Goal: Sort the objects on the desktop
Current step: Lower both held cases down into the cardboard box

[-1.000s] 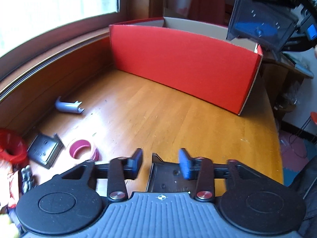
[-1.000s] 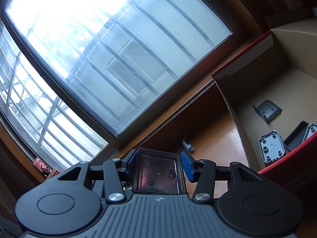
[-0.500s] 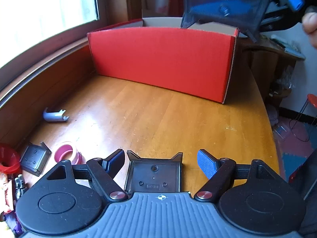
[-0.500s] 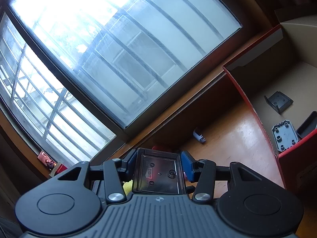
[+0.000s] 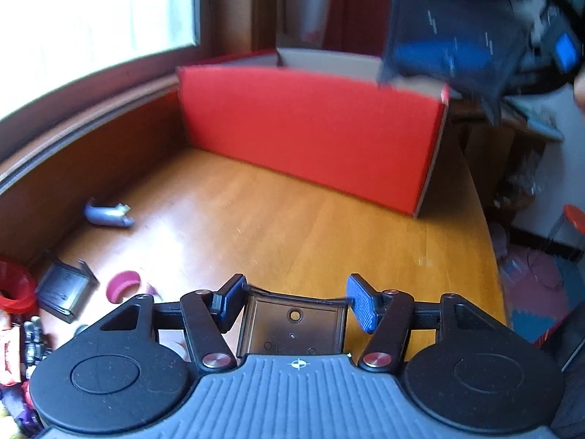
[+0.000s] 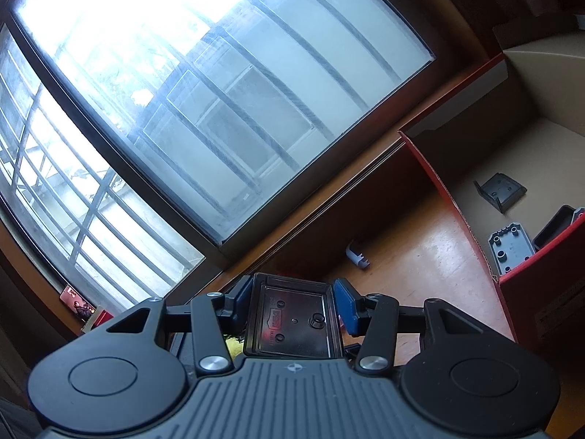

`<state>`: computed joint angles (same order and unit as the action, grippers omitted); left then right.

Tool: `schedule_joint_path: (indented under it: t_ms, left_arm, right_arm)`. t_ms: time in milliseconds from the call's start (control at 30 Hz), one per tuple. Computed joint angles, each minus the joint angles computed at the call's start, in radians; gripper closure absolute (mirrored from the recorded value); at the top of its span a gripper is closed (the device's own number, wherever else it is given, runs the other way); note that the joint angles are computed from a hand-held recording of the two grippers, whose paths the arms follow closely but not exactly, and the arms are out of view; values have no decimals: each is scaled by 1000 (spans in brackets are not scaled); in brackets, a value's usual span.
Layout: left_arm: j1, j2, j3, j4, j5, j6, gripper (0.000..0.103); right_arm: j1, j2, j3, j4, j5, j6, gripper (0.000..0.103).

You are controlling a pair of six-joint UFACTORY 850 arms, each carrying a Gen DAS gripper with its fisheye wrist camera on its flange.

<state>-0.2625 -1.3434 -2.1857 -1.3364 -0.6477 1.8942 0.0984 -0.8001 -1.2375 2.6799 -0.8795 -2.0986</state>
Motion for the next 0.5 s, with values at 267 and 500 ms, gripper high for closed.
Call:
schedule_joint_path:
  t_ms: [267, 500]
  left_arm:
    - [-2, 109, 161, -325, 76, 177, 43]
    - [-19, 160, 213, -486, 144, 227, 43]
  right_arm:
    - [-6, -1, -1, -16, -9, -2, 52]
    - [-16, -7, -17, -51, -14, 7, 52]
